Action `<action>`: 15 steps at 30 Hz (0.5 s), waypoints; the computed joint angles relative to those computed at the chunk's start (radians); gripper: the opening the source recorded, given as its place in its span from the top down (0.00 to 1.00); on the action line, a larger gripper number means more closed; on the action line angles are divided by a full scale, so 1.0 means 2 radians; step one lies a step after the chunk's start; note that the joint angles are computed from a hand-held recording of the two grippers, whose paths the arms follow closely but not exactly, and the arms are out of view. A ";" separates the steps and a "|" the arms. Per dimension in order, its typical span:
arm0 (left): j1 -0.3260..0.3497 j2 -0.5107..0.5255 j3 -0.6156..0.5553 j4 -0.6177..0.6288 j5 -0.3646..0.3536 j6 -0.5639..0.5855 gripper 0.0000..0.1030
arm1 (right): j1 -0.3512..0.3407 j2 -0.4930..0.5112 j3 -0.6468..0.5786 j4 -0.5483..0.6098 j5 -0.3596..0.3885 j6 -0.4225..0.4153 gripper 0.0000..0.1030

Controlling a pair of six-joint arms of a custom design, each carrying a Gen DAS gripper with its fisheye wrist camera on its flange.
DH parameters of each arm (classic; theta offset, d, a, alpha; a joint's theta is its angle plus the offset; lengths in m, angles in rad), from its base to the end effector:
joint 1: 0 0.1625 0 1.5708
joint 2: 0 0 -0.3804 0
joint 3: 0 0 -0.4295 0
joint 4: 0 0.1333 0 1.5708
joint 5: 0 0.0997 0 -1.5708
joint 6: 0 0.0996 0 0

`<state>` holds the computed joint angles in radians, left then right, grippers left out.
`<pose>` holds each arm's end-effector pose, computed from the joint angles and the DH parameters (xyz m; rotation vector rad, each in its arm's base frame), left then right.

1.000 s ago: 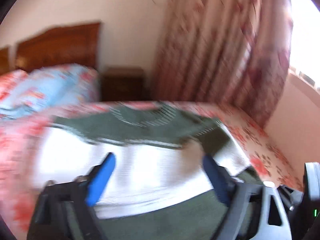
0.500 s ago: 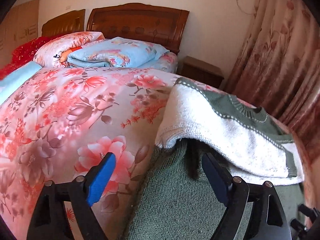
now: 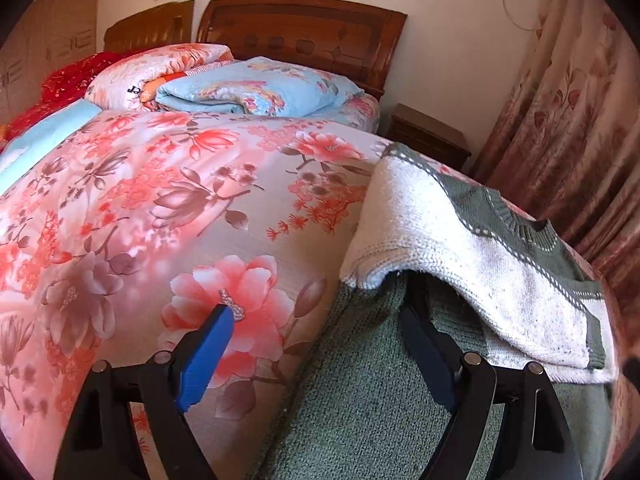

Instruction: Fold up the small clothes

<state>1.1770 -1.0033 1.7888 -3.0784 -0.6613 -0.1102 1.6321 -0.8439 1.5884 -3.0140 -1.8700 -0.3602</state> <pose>-0.0435 -0.6570 0.1995 -0.0916 2.2458 -1.0777 0.1470 -0.6985 0.1470 0.4063 -2.5850 0.8826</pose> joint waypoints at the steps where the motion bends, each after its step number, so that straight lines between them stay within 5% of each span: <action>1: 0.000 0.000 0.000 0.001 0.000 -0.001 0.00 | -0.001 0.010 -0.019 0.018 -0.004 0.015 0.61; 5: 0.002 -0.002 0.001 -0.005 -0.010 0.005 0.00 | -0.006 0.053 -0.081 0.070 -0.037 0.069 0.60; 9: 0.001 0.000 0.000 -0.002 -0.010 0.007 0.00 | -0.003 0.060 -0.080 0.058 -0.026 0.041 0.62; 11: 0.001 0.000 -0.002 0.002 -0.010 0.006 0.00 | 0.002 0.064 -0.074 0.035 -0.035 0.007 0.86; 15: 0.003 -0.001 -0.003 0.007 -0.008 -0.006 0.00 | -0.001 0.038 -0.037 -0.026 0.012 -0.004 0.90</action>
